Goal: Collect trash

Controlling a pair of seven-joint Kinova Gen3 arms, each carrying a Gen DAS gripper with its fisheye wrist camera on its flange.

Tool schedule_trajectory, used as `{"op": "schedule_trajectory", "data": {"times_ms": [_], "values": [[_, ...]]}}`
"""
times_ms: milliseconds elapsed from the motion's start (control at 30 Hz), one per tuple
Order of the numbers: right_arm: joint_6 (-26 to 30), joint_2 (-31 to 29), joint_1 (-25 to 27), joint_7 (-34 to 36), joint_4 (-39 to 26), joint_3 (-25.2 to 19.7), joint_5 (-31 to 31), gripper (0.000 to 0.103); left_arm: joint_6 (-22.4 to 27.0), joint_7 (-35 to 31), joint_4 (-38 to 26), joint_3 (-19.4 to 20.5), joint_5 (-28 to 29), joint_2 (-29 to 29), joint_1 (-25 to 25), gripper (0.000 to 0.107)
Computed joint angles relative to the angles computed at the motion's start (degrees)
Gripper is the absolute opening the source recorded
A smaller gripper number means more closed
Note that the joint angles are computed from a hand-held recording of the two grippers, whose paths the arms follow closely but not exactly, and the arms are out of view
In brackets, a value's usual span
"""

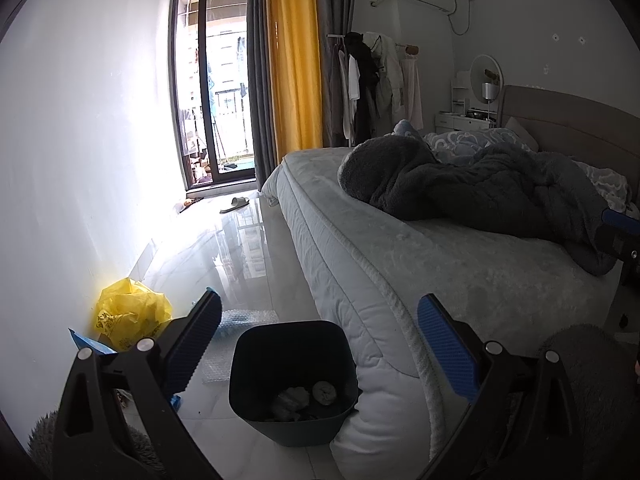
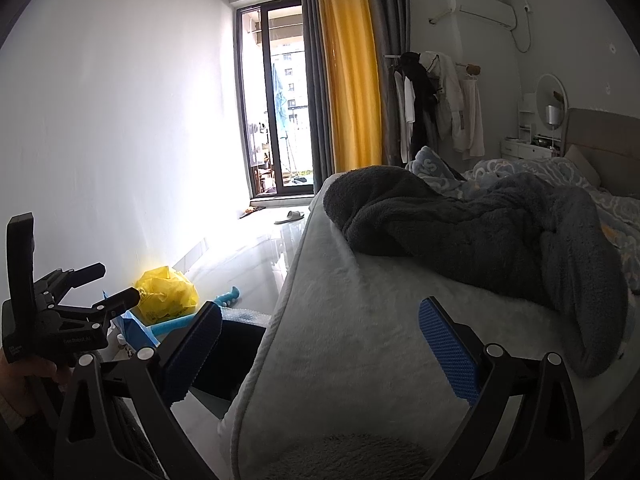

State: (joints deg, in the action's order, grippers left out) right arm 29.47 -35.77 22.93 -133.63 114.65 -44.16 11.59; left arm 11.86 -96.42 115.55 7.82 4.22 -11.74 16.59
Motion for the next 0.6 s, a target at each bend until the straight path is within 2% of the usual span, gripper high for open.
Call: {"op": "schedule_trajectory", "data": {"times_ms": [600], "values": [[0.3, -0.1, 0.3, 0.1, -0.2, -0.3, -0.3, 0.100, -0.2, 0.8, 0.4, 0.9, -0.6, -0.1, -0.5, 0.100]]}}
